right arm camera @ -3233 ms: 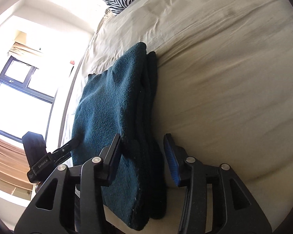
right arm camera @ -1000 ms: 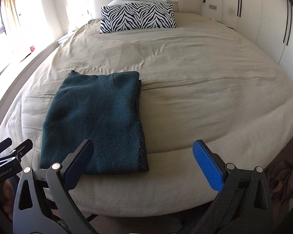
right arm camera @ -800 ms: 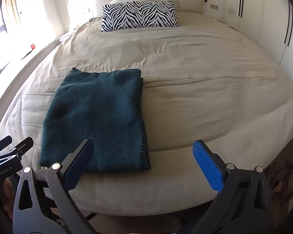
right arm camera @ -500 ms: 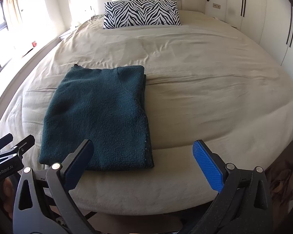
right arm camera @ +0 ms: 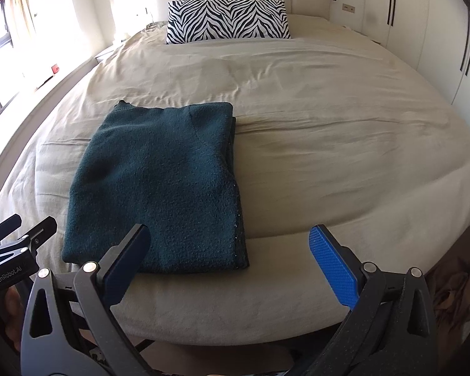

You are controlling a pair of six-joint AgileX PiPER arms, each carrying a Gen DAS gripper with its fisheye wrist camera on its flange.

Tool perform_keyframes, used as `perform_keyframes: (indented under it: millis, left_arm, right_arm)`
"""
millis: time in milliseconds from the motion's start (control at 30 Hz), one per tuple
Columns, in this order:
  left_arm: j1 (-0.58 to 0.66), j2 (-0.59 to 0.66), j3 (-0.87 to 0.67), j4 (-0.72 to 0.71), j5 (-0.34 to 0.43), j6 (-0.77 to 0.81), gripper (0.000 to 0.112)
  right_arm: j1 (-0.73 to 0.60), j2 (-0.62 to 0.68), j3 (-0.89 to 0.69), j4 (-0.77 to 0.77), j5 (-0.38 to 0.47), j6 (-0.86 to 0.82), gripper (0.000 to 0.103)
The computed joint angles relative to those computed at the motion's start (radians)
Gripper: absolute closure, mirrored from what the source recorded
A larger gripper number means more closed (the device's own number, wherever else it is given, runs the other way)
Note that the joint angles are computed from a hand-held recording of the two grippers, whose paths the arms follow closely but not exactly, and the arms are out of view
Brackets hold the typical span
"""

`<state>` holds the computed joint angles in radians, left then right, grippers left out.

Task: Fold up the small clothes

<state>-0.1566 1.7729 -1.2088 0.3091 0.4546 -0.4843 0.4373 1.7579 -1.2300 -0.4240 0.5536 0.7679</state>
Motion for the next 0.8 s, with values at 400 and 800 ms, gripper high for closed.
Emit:
perform_keyframes:
  millis: [400, 800]
  left_arm:
    - [0.0, 0.002, -0.002, 0.0, 0.0, 0.0, 0.009]
    - [0.001, 0.002, -0.002, -0.005, 0.001, 0.005, 0.009]
  right_arm:
    - [0.01, 0.004, -0.001, -0.011, 0.002, 0.016, 0.0]
    - [0.01, 0.005, 0.003, -0.008, -0.002, 0.012, 0.0]
